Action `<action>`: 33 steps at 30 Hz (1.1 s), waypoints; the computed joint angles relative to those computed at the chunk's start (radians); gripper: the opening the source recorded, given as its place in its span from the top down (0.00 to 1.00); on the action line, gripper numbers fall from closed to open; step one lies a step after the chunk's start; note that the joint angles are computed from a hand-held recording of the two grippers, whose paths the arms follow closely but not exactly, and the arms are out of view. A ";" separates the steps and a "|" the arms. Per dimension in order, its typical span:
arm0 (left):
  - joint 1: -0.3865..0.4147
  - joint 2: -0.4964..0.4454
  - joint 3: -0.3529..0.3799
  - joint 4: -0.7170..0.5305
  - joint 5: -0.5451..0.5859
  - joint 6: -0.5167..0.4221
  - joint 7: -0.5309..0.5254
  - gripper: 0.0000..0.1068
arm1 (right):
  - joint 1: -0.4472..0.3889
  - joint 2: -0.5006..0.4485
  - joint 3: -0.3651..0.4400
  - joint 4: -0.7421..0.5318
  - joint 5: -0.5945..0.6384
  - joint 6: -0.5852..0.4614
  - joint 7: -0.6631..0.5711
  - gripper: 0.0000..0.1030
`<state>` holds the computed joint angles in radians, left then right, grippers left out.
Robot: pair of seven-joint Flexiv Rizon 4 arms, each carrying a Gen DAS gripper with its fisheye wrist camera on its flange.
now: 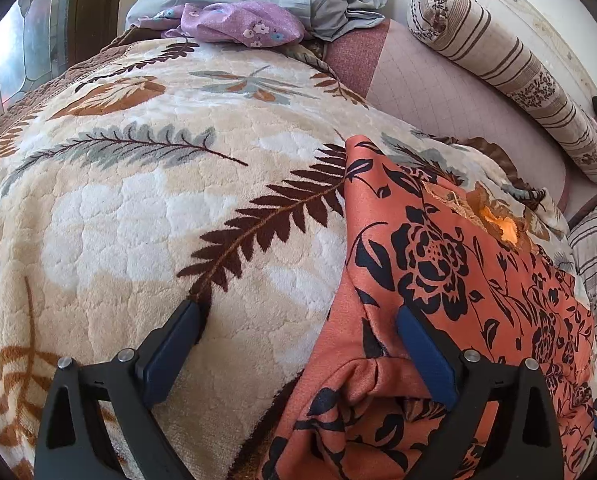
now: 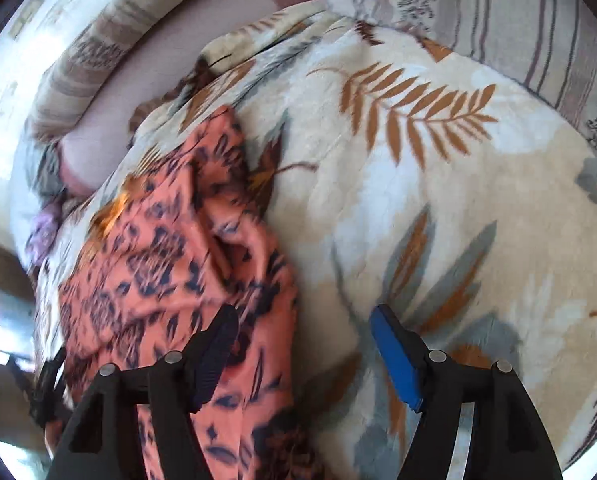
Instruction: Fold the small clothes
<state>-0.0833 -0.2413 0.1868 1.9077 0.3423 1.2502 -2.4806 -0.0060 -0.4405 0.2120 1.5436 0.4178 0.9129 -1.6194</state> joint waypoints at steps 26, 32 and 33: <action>0.089 0.526 -0.183 0.418 -0.088 -0.061 -0.018 0.04 | -0.027 0.381 -0.123 0.383 0.209 -0.238 -0.423 0.93; 0.014 0.625 -0.143 0.525 -0.347 -0.149 0.138 0.04 | -0.046 0.309 -0.132 0.319 0.342 -0.299 -0.463 0.18; 0.020 0.633 -0.156 0.532 -0.355 -0.170 0.140 0.04 | -0.049 0.309 -0.128 0.322 0.368 -0.282 -0.476 0.11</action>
